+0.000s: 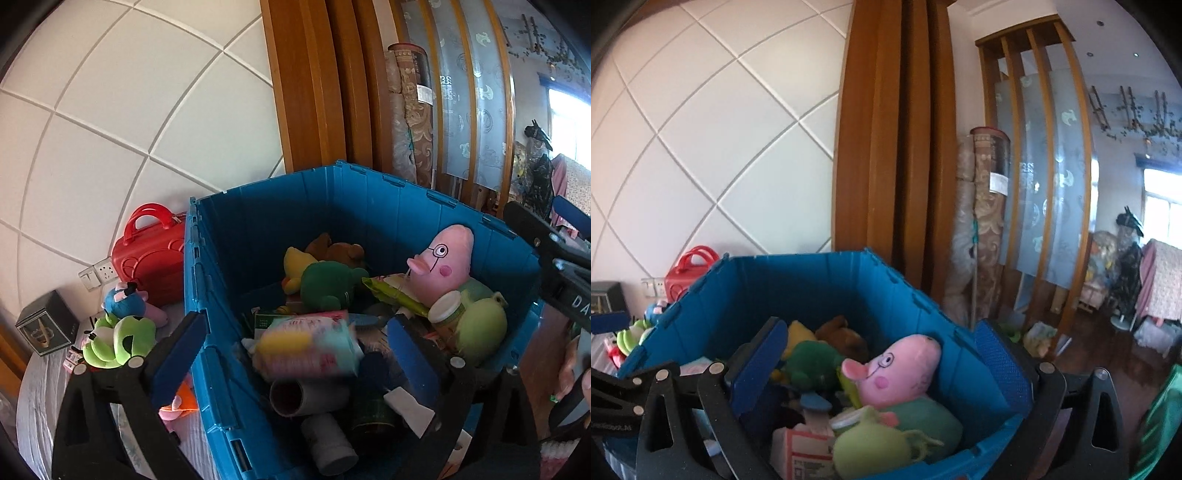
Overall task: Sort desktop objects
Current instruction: 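Carry the Kotex pack and green plush into the blue crate and release, then withdraw both tools from the crate back toward the green frog plush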
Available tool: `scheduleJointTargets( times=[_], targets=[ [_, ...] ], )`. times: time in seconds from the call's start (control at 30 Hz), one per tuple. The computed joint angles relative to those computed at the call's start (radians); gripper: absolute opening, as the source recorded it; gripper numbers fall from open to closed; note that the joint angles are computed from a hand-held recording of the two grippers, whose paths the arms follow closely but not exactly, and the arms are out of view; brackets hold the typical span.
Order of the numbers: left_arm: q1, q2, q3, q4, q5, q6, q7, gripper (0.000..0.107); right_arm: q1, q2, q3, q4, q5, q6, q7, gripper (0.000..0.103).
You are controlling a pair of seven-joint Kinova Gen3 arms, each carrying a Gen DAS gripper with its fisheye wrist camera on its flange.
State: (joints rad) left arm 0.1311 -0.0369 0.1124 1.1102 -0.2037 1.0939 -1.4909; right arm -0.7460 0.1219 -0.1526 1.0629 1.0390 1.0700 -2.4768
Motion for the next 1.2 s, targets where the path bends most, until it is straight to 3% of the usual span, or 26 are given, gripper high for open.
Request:
scheduleJointTargets(
  times=[0.6, 0.83, 0.97, 1.2],
  targets=[
    [-0.056, -0.089, -0.032, 0.083, 0.083, -0.048, -0.056, 0.1, -0.015, -0.016, -0.036, 0.014, 0.0, 0.022, -0.013, 0.103],
    [-0.101, -0.154, -0.09, 0.147, 0.175, -0.1, -0.12, 0.1, -0.063, 0.011, -0.031, -0.03, -0.007, 0.02, 0.016, 0.103],
    [-0.145, -0.184, -0.104, 0.186, 0.169, -0.121, -0.112, 0.1, -0.095, 0.019, -0.029, -0.044, -0.008, 0.002, 0.02, 0.103],
    [-0.209, -0.209, -0.206, 0.215, 0.238, -0.104, -0.163, 0.1, -0.192, 0.071, -0.019, -0.117, 0.014, -0.004, 0.059, 0.103]
  ],
)
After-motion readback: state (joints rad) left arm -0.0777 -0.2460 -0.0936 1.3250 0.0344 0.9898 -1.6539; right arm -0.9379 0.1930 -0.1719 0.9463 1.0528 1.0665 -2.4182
